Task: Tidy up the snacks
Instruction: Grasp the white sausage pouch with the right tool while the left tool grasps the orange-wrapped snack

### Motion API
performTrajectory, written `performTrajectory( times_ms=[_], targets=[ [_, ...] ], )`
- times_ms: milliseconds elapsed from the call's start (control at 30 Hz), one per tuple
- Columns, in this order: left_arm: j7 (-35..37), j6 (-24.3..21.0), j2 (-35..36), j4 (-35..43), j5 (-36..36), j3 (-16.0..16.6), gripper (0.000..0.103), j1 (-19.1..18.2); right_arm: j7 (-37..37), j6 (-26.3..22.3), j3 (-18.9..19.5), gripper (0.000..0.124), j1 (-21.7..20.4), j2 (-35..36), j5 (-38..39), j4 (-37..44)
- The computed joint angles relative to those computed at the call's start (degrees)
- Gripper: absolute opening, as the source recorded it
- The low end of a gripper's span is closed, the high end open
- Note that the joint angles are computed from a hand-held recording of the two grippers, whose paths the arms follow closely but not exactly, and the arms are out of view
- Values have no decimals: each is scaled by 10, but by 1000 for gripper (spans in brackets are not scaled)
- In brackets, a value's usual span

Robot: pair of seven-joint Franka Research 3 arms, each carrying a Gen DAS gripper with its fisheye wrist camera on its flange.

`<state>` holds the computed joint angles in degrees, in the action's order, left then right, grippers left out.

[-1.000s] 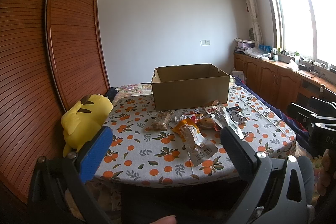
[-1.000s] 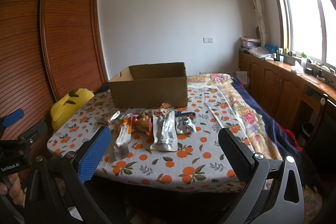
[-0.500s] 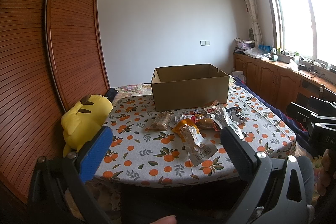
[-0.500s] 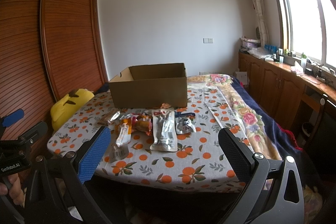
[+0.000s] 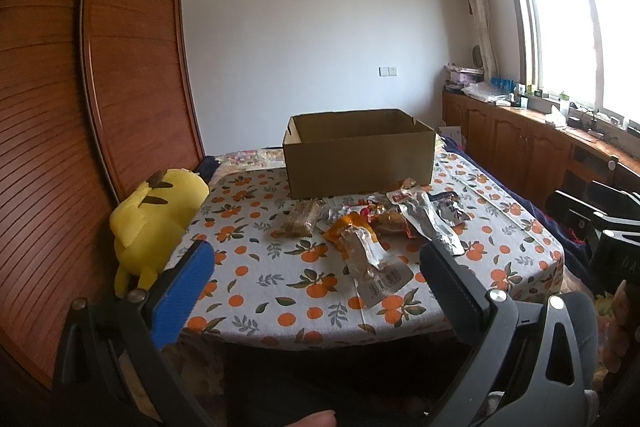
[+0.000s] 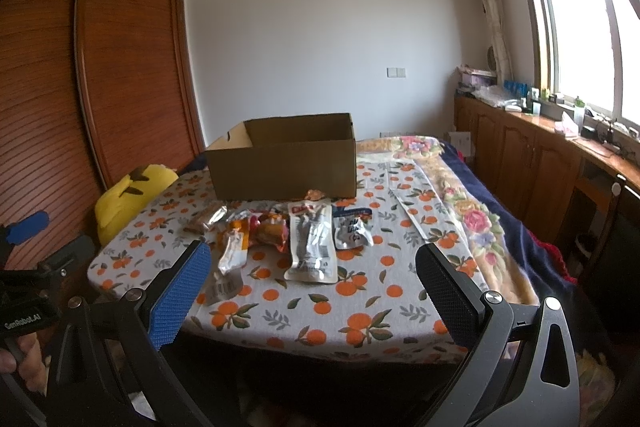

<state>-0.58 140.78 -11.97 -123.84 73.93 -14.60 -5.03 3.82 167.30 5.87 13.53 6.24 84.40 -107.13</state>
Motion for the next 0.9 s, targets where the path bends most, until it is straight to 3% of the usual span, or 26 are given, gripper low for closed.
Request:
performTrajectory(
  times_ms=[267, 567, 667, 900],
  targets=[
    [42, 58, 48, 27, -32, 24, 103, 6, 50, -23, 1, 103, -9, 41, -67, 31],
    [108, 138, 133, 91, -93, 60, 101, 17, 174, -125, 14, 102, -41, 147, -243, 159],
    [134, 164, 169, 116, -121, 74, 101, 18, 211, -156, 21, 99, -43, 191, -310, 216],
    [229, 230, 222, 138, -253, 98, 97, 21, 340, -265, 20, 77, -34, 321, -465, 395]
  ],
)
